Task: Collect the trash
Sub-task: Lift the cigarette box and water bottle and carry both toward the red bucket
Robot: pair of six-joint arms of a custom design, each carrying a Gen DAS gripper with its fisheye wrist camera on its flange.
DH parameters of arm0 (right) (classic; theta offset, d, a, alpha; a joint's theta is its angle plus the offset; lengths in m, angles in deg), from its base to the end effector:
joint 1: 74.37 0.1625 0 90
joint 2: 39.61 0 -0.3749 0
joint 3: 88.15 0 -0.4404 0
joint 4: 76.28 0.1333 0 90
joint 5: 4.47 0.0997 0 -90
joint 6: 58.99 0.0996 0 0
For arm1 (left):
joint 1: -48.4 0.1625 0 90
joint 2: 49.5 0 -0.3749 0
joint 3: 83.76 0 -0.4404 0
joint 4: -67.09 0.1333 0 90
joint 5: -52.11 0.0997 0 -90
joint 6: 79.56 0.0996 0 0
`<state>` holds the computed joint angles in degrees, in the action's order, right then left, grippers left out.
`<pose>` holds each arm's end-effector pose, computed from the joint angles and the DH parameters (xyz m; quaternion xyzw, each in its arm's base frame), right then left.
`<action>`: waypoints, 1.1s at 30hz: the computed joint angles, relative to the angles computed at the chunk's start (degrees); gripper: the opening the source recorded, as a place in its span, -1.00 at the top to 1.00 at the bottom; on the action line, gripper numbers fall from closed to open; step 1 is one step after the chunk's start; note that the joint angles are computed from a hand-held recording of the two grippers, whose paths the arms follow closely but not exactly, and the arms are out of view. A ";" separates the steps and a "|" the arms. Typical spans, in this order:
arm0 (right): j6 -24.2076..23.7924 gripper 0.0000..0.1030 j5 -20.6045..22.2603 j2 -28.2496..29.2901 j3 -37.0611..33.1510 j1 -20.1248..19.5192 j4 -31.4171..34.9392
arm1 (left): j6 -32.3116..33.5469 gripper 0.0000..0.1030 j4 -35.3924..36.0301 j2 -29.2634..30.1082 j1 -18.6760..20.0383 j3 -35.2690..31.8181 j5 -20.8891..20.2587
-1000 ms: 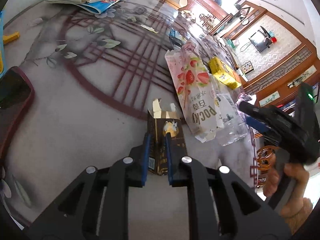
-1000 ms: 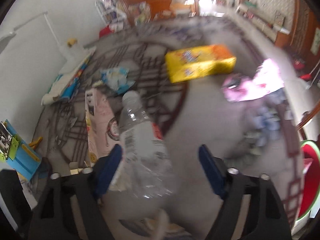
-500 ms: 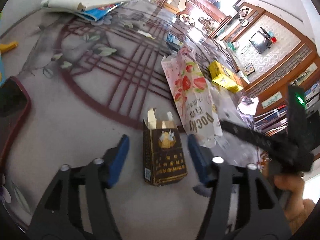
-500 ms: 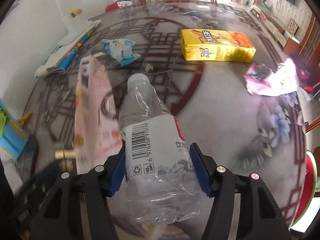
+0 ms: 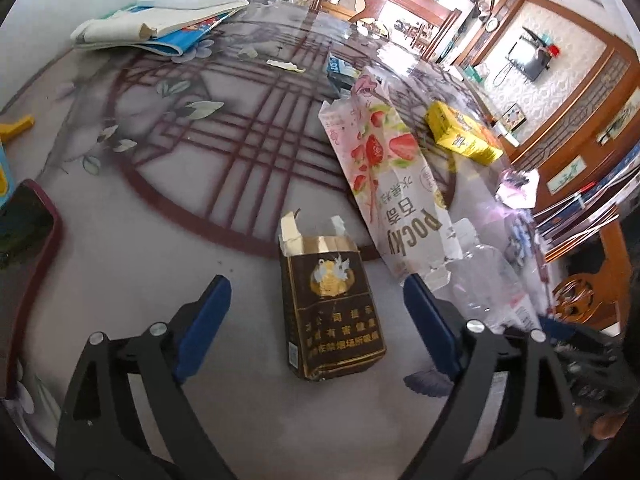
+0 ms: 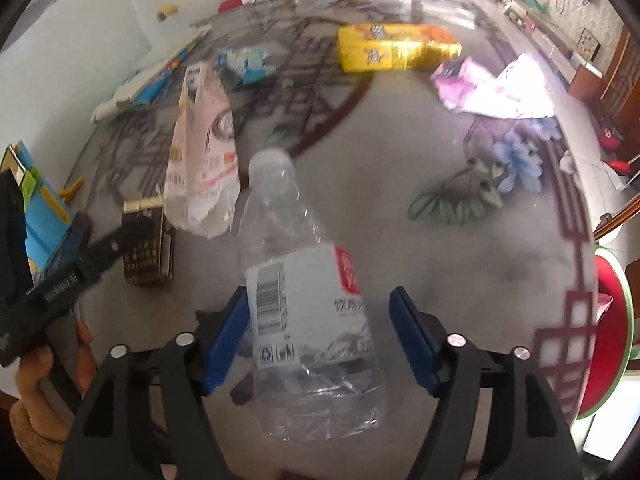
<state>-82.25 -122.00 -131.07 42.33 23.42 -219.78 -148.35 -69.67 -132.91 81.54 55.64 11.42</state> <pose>0.1476 -0.4352 0.1994 0.2290 -0.9364 0.0895 0.2504 -0.2018 -0.3811 0.0898 -0.0608 0.9045 -0.3365 0.2550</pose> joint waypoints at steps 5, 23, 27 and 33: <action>-2.08 -0.35 -1.07 0.64 -0.24 0.68 -2.21 | 0.63 -0.67 0.58 1.34 0.72 -0.84 -0.92; -5.06 -0.36 -6.42 7.83 -2.05 3.36 -4.53 | 4.20 -0.72 0.36 2.90 -0.27 -1.21 -0.64; -5.74 -0.18 -6.89 7.98 -1.65 3.26 -4.07 | 4.50 -0.31 0.43 2.70 -0.15 -1.16 -1.19; -5.81 -0.03 -4.23 5.89 -0.95 2.76 -4.99 | 3.38 0.09 1.74 1.68 -0.68 -0.86 0.03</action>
